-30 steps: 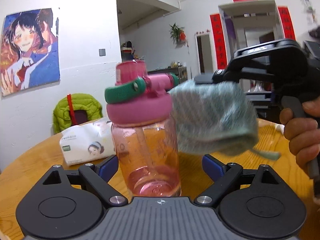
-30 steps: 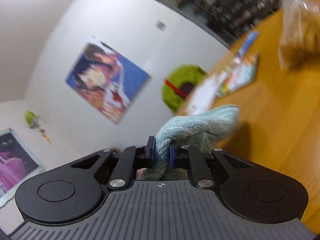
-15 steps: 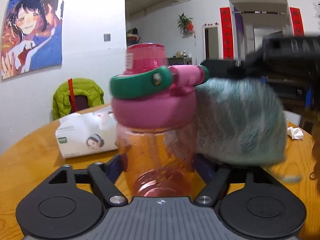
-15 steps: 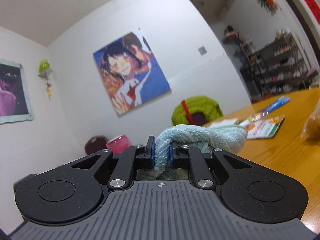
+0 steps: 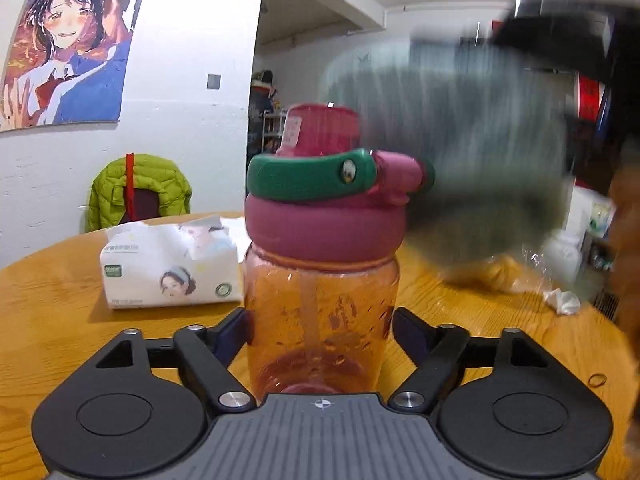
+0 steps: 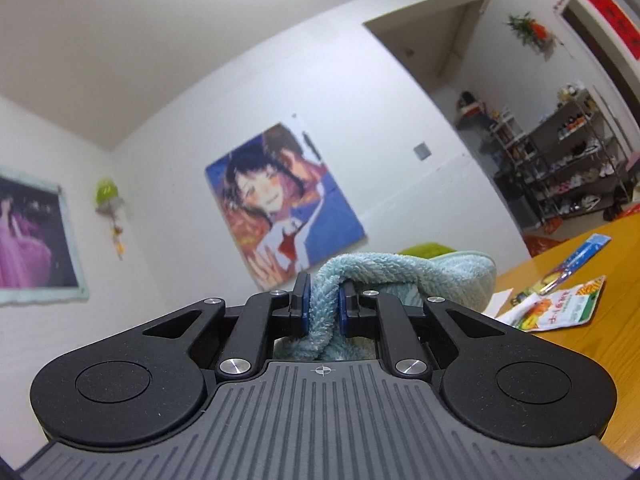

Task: Clean container
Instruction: 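Raise the towel in the right tool and wipe over the bottle lid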

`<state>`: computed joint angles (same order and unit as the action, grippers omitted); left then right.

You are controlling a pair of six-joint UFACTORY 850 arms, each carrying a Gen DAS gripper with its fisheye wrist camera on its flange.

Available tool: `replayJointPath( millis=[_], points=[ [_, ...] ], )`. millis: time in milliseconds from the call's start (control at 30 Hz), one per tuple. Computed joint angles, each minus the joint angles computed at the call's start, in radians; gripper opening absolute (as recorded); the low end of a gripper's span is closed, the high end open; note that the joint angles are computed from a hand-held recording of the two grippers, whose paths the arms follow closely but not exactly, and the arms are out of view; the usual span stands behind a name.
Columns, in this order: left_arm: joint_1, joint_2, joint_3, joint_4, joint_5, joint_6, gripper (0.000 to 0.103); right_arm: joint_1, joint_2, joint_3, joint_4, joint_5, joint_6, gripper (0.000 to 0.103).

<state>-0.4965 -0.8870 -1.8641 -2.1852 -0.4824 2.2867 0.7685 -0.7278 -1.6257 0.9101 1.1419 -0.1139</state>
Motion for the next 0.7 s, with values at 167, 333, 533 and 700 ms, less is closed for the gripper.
replayJointPath(
  millis=[167, 333, 533, 700],
  points=[
    [0.006, -0.022, -0.037, 0.043, -0.038, -0.113, 0.088, -0.008, 0.036, 0.058, 0.104, -0.019, 0.015, 0.015],
    [0.021, -0.054, -0.093, 0.117, -0.083, -0.299, 0.082, -0.016, 0.058, 0.088, 0.116, -0.023, 0.049, 0.018],
    [0.035, -0.057, -0.090, 0.138, -0.126, -0.329, 0.078, -0.022, 0.066, 0.042, 0.147, -0.187, -0.069, 0.018],
    [0.074, -0.087, -0.120, 0.157, -0.202, -0.562, 0.078, -0.013, 0.060, 0.033, 0.157, -0.211, -0.087, 0.018]
  ],
)
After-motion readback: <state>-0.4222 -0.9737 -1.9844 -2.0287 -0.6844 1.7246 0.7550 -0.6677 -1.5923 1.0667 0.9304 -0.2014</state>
